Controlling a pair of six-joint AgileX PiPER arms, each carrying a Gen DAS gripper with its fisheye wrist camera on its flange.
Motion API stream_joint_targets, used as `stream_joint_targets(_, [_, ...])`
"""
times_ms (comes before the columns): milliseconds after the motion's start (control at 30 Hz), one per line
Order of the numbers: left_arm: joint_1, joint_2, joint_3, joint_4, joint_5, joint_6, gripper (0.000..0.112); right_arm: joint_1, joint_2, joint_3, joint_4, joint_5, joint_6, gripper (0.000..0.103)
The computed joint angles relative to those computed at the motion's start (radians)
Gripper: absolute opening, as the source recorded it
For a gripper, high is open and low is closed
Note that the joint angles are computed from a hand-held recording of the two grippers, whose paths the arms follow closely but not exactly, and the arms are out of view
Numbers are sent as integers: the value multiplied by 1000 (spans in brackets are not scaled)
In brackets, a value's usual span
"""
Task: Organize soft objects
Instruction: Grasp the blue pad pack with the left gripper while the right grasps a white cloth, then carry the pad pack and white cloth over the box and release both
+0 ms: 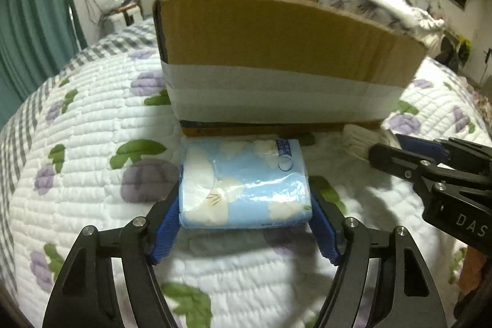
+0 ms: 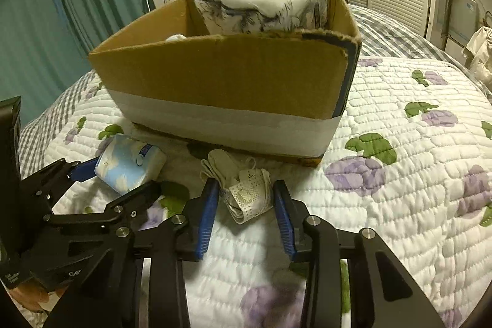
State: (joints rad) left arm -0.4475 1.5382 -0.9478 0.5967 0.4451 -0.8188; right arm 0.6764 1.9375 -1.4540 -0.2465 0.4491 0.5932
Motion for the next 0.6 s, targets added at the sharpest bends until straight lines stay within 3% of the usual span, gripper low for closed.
stream_joint_targets(367, [-113,-256,10,-4,178,-34,73,112,-246,96,-178,107,163,36])
stream_joint_targets(600, [-143,-350,-93,-1,293,25,73,235,-433,164,-318,218,289,36])
